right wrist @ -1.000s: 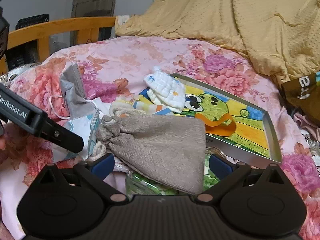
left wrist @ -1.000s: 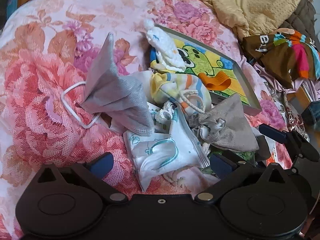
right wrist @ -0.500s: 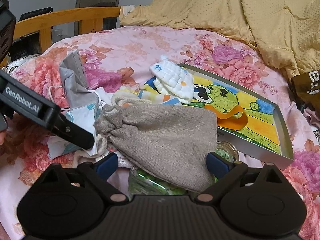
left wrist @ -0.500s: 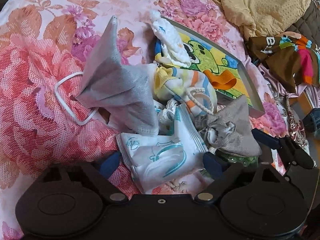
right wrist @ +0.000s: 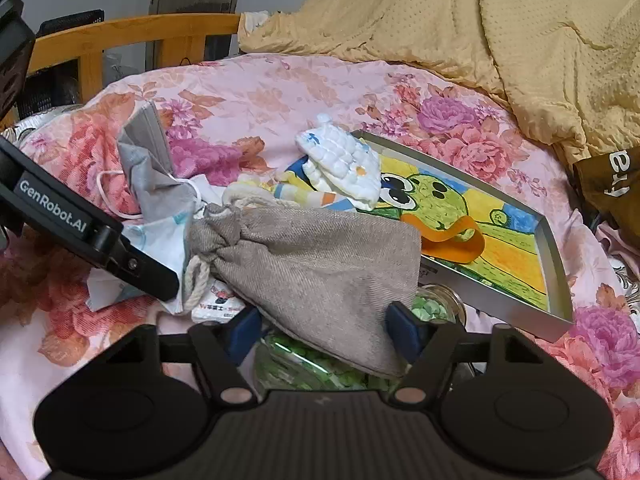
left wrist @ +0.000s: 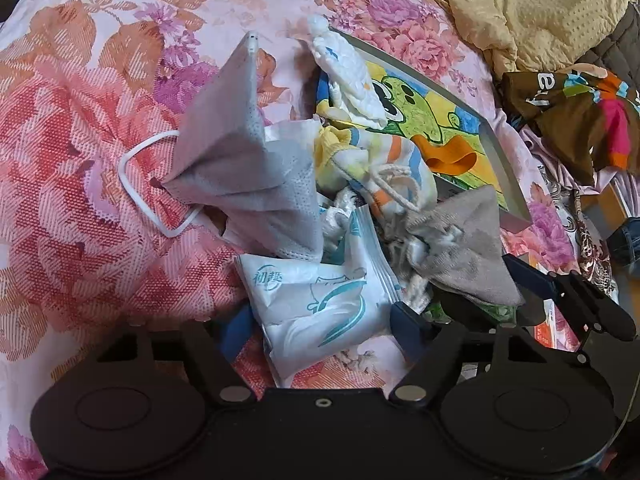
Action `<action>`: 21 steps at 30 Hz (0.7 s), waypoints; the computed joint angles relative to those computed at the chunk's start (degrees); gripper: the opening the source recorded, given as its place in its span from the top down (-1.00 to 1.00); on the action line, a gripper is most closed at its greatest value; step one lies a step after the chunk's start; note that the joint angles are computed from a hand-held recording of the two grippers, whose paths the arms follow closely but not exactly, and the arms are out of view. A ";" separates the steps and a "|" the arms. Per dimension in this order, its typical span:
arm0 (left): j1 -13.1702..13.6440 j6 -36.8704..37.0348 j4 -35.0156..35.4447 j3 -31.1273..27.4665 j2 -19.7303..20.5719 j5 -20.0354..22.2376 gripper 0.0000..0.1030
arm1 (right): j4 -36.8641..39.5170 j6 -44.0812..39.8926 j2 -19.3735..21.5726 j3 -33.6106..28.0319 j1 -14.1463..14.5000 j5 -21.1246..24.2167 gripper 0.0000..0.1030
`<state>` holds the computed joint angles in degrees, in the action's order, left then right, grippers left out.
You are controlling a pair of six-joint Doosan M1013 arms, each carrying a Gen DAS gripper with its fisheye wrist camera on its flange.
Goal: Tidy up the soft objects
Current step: 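Grasp the white wipes packet with the left tool while the right tool grasps the beige pouch, then carry the wipes packet and beige pouch over the picture tray with both tools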
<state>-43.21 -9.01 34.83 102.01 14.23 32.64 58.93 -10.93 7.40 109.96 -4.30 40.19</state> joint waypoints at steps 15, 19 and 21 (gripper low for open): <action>-0.88 -0.94 2.78 0.58 -0.77 -2.12 -0.34 | 0.33 5.38 -0.37 -0.44 -1.00 1.46 0.59; -1.20 -0.65 3.64 0.60 -0.93 -2.02 -0.33 | 0.64 6.31 -0.62 -0.33 -1.27 0.96 0.80; -1.38 -1.80 4.82 0.85 -1.17 -2.36 -0.32 | 1.26 7.11 -0.84 -0.24 -1.53 0.95 0.82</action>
